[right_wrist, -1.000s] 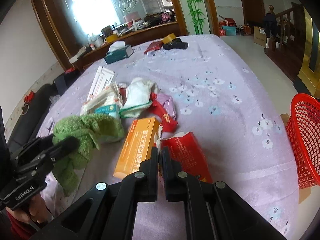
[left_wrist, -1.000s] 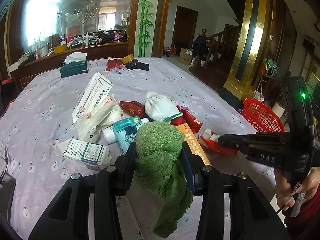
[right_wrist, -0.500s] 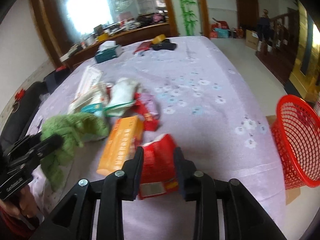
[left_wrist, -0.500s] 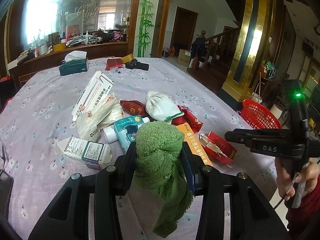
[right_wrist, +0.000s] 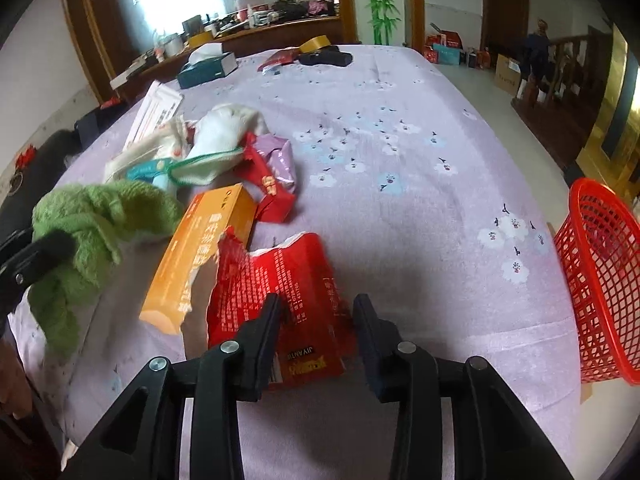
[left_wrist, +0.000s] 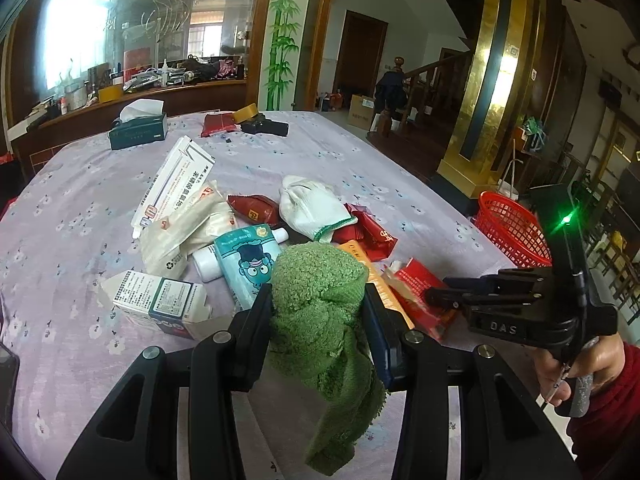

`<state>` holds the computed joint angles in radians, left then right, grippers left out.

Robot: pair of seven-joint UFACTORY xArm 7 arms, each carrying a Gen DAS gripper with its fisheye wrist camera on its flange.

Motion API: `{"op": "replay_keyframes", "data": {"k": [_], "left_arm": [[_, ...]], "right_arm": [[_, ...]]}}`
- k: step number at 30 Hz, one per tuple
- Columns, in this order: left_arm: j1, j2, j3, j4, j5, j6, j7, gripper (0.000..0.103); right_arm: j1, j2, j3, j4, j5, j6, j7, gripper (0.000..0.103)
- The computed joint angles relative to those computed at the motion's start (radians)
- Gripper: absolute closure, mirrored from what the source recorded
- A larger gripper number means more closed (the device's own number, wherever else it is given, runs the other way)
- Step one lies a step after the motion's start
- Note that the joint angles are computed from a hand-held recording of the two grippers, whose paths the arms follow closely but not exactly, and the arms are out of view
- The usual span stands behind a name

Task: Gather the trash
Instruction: 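Lift the green towel and red wrapper off the table with both tools, then carry both items to the red wastebasket and open both tools to drop them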

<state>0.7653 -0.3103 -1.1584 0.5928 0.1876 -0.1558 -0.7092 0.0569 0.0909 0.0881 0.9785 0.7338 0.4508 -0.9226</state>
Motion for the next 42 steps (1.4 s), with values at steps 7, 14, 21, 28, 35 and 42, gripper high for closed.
{"op": "replay_keyframes", "data": {"k": [7,14,21,28,35,42], "left_arm": [[0.008,0.0,-0.009,-0.004,-0.009,-0.015,0.002,0.061],[-0.023,-0.003,0.022,-0.003,-0.027,-0.012,0.013,0.061],[-0.047,-0.009,0.047,0.006,-0.023,-0.002,0.01,0.061],[-0.077,-0.014,0.077,0.024,-0.005,0.017,0.001,0.061],[-0.104,-0.003,0.103,0.074,0.041,0.057,-0.018,0.061],[-0.011,0.038,-0.005,0.185,0.149,0.104,-0.08,0.061]], "right_arm": [[0.001,-0.052,-0.013,-0.026,0.083,0.024,-0.052,0.087],[0.019,-0.096,-0.036,-0.036,0.151,0.012,-0.07,0.088],[0.03,-0.132,-0.061,-0.037,0.181,0.03,-0.082,0.087],[0.029,-0.149,-0.081,-0.032,0.208,0.056,-0.08,0.087],[0.011,-0.158,-0.101,-0.022,0.239,0.087,-0.079,0.087],[-0.025,-0.169,-0.134,-0.004,0.299,0.105,-0.11,0.087]]}}
